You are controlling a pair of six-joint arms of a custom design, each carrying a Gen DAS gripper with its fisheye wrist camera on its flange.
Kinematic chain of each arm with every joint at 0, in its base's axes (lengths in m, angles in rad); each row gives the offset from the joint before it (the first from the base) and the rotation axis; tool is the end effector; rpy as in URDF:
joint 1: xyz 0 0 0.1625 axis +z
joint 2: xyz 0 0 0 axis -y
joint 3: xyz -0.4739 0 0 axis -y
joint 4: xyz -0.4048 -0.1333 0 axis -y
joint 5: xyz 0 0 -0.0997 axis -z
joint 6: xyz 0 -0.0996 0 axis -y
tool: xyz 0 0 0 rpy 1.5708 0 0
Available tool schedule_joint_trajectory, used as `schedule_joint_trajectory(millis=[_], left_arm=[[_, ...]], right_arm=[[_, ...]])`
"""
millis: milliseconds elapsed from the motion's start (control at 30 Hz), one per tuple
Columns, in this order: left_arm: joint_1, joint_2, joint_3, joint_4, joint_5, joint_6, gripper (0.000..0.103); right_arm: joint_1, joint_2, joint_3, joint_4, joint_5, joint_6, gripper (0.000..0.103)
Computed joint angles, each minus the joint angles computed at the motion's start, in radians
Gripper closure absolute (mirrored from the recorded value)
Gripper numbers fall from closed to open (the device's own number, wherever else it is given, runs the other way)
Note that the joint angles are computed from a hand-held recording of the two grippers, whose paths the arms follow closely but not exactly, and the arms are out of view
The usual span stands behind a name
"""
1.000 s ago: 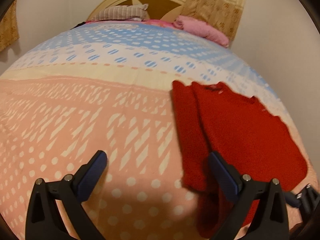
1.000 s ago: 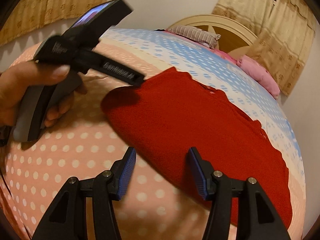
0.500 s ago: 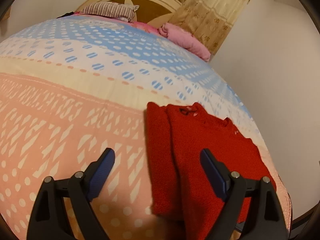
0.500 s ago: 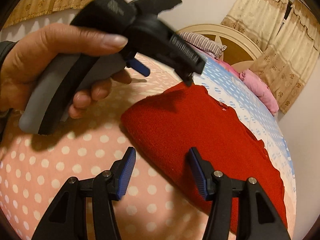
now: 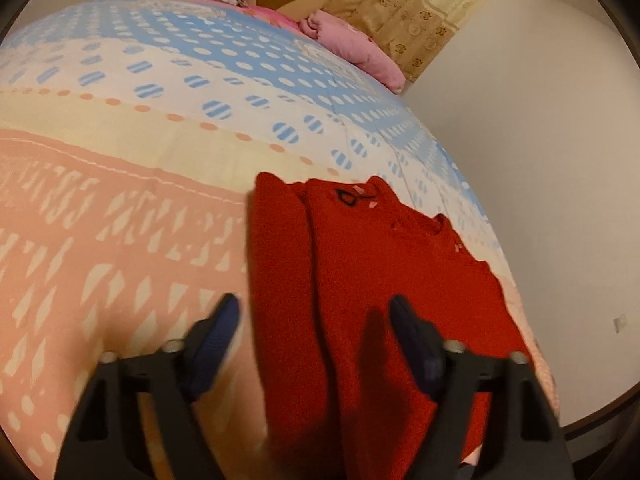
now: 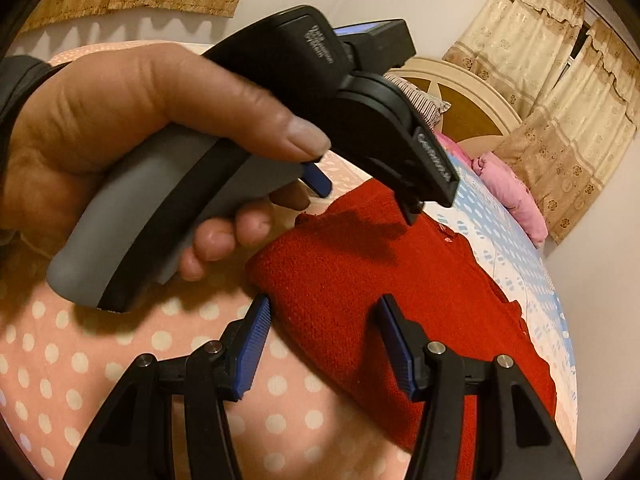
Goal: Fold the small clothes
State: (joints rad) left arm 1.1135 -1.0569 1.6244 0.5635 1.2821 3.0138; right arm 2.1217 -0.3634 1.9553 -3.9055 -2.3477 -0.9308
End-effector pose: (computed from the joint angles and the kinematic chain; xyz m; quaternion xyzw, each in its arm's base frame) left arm -0.0866 -0.5422 0.2288 0.1274 0.9578 -0.2472 0.0722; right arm 0.3451 -0.4404 -0.0586 0.4806 -0.7291 0.2632 0.4100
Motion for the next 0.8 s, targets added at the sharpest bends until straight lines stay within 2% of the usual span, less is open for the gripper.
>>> schedule_joint_trajectory(millis=[67, 100, 167, 200, 233, 300, 633, 800], left_arm=[[0.018, 0.010, -0.018, 0.015, 0.043, -0.023, 0.056], [0.026, 0.012, -0.022, 0.015, 0.065, -0.028, 0.060], [0.030, 0.017, -0.026, 0.024, 0.069, -0.031, 0.073], [0.035, 0.015, -0.024, 0.023, 0.082, -0.031, 0.078], [0.039, 0.010, -0.022, 0.020, 0.094, -0.036, 0.080], [0.032, -0.001, -0.013, 0.010, 0.092, -0.047, 0.081], [-0.052, -0.012, -0.026, 0.012, 0.051, -0.068, 0.083], [-0.086, -0.008, -0.030, -0.002, 0.063, -0.080, 0.083]], right_arm=[[-0.003, -0.001, -0.005, 0.011, 0.010, 0.004, 0.047], [-0.003, -0.001, -0.008, 0.018, 0.012, 0.007, 0.048], [-0.006, -0.006, -0.006, 0.040, 0.019, 0.021, 0.062], [-0.007, -0.011, -0.003, 0.052, 0.025, 0.028, 0.075], [-0.010, -0.020, 0.006, 0.057, 0.042, 0.038, 0.085], [-0.016, -0.045, 0.028, 0.071, 0.078, 0.068, 0.092], [-0.047, -0.120, 0.112, -0.003, 0.175, 0.146, 0.095], [-0.062, -0.164, 0.156, -0.063, 0.220, 0.174, 0.095]])
